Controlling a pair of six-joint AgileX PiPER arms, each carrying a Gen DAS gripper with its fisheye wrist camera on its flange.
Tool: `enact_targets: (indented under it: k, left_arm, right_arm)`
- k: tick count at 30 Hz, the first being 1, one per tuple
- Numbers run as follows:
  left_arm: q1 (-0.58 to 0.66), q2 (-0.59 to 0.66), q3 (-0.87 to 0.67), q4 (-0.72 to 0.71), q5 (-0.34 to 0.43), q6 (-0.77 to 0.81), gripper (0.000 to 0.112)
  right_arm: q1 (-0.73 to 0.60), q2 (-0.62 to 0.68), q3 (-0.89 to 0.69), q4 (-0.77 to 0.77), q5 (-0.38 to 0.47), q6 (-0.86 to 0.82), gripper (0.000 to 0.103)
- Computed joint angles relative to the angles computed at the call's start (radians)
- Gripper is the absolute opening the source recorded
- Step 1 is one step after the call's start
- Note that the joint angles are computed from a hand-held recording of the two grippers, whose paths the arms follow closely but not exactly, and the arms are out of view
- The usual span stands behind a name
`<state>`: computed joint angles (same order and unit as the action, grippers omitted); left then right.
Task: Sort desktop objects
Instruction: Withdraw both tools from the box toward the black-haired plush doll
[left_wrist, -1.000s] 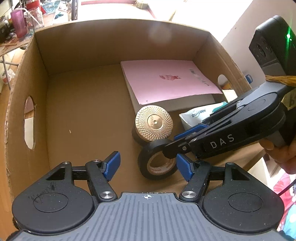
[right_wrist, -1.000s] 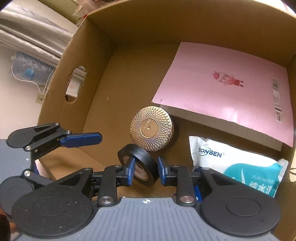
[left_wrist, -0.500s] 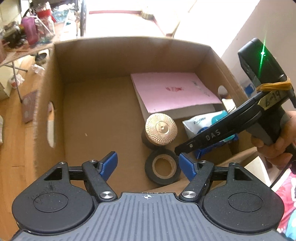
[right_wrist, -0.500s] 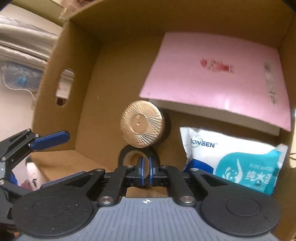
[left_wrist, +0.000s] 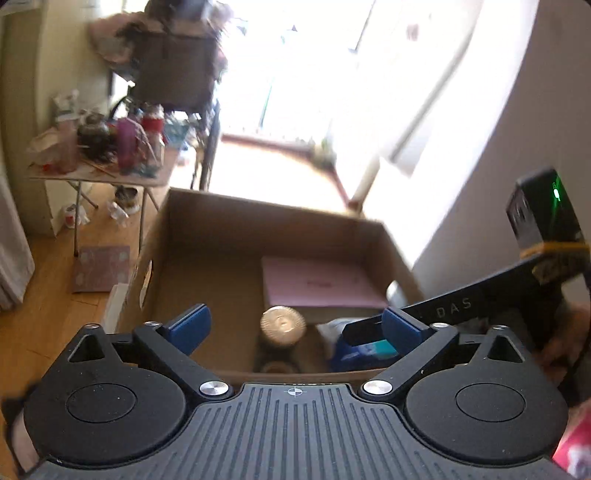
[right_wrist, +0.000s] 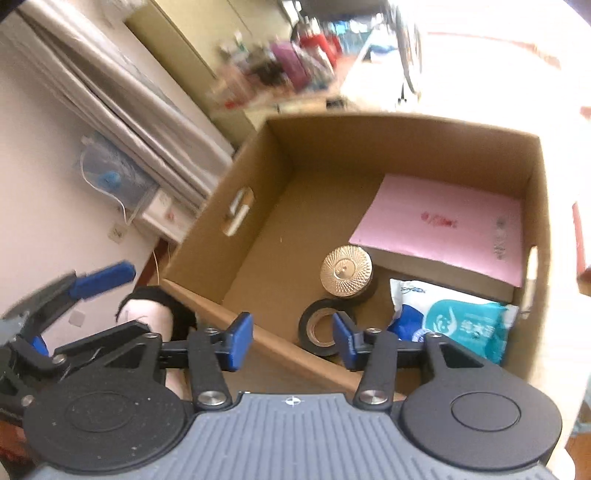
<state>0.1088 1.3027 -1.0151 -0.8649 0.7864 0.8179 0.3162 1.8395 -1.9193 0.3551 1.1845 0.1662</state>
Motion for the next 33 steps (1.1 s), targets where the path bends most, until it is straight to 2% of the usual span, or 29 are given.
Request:
enact_targets:
  k: [3,7,9,12,16,22,24,29,32,33]
  left_arm:
    - [0.017,-0.127,0.136,-0.049,-0.035,-0.001,0.103]
    - [0.010,-0.263,0.242,0.049,-0.082,-0.121,0.103]
    - [0.020,-0.328,0.282,0.098,-0.088,-0.171,0.103]
    - [0.041,-0.418,0.308,0.185,-0.079,-0.267,0.103]
    - [0.054,-0.527,0.331,0.294,-0.082,-0.388,0.103]
    - [-0.031,-0.598,0.335,0.579,-0.101,-0.660,0.103]
    - [0.015,-0.629,0.342,0.561,-0.075,-0.623,0.103]
    - [0.236,-0.655,0.348,0.396,0.027,-0.352,0.103]
    - [0.418,-0.664,0.365,0.290,0.090,-0.170,0.103]
    - [0.513,-0.658,0.369,0.233,0.131,-0.076,0.103]
  right_arm:
    - [0.032,-0.117,0.120,-0.040,-0.064,0.012,0.065]
    - [0.087,-0.262,0.258,-0.114,-0.123,0.039,0.077]
    - [0.124,-0.314,0.304,-0.161,-0.149,0.066,0.078]
    - [0.189,-0.357,0.339,-0.240,-0.173,0.116,0.079]
    - [0.284,-0.396,0.376,-0.338,-0.219,0.192,0.097]
    - [0.429,-0.434,0.431,-0.499,-0.296,0.300,0.103]
    - [0.469,-0.429,0.431,-0.545,-0.299,0.329,0.103]
    - [0.555,-0.388,0.409,-0.667,-0.290,0.436,0.103]
    - [0.615,-0.343,0.369,-0.773,-0.247,0.531,0.103]
    - [0.627,-0.336,0.366,-0.789,-0.248,0.543,0.103]
